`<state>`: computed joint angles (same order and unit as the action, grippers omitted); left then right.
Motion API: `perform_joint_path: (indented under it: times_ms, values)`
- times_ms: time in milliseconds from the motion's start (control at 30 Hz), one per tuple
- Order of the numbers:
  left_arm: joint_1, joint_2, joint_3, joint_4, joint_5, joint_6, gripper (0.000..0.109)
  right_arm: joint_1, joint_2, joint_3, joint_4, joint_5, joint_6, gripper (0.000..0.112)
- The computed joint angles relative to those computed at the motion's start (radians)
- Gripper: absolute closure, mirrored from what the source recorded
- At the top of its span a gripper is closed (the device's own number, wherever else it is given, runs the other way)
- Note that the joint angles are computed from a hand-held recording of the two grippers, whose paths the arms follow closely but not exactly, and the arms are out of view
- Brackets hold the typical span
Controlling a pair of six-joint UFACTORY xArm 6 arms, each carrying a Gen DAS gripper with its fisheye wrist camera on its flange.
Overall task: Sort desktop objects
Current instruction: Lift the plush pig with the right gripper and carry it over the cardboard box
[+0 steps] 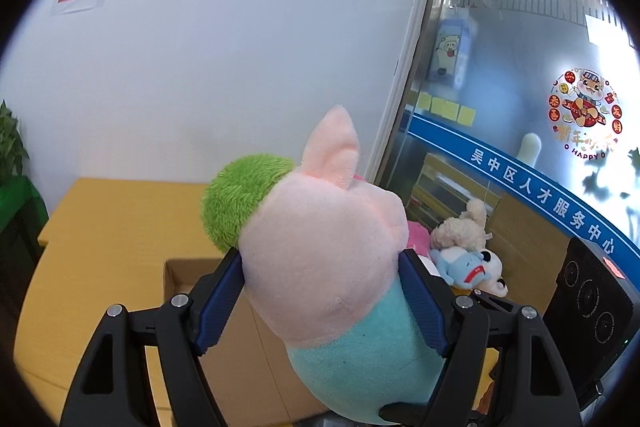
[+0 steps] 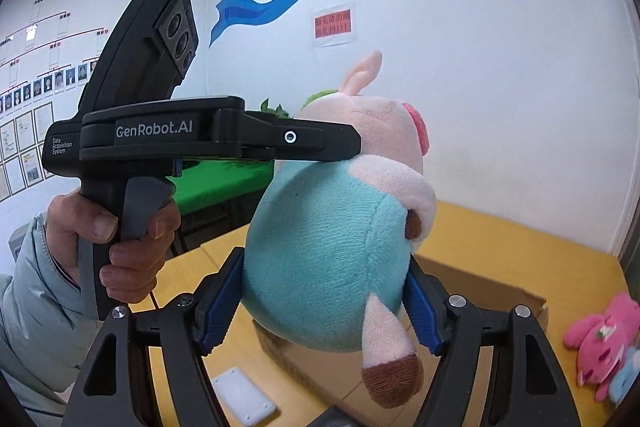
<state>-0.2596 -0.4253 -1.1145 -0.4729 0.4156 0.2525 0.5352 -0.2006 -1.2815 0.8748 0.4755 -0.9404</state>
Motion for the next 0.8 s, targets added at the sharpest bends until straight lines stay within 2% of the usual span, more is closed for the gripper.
perform_joint_path:
  times_ms: [167, 367, 467, 567, 667, 800]
  values:
    - [0.014, 0.09, -0.103, 0.003, -0.007, 0.022, 0.032, -0.014, 0.102, -0.134, -0.002, 0.016, 0.007, 0.04]
    - [0.069, 0.234, -0.25, -0.115, 0.046, 0.135, 0.032, -0.027, 0.25, -0.298, -0.027, 0.039, 0.046, 0.04]
    - [0.105, 0.321, -0.332, -0.141, 0.078, 0.164, 0.032, -0.042, 0.358, -0.424, -0.029, 0.083, 0.09, 0.04]
    - [0.132, 0.42, -0.416, -0.135, 0.106, 0.177, 0.032, -0.055, 0.498, -0.583, -0.059, 0.139, 0.168, 0.04]
    - [0.174, 0.541, -0.522, -0.154, 0.17, 0.186, 0.032, -0.066, 0.633, -0.738, -0.102, 0.193, 0.248, 0.04]
    - [0.212, 0.69, -0.628, -0.14, 0.224, 0.186, 0.032, -0.082, 0.889, -1.045, -0.157, 0.308, 0.406, 0.04]
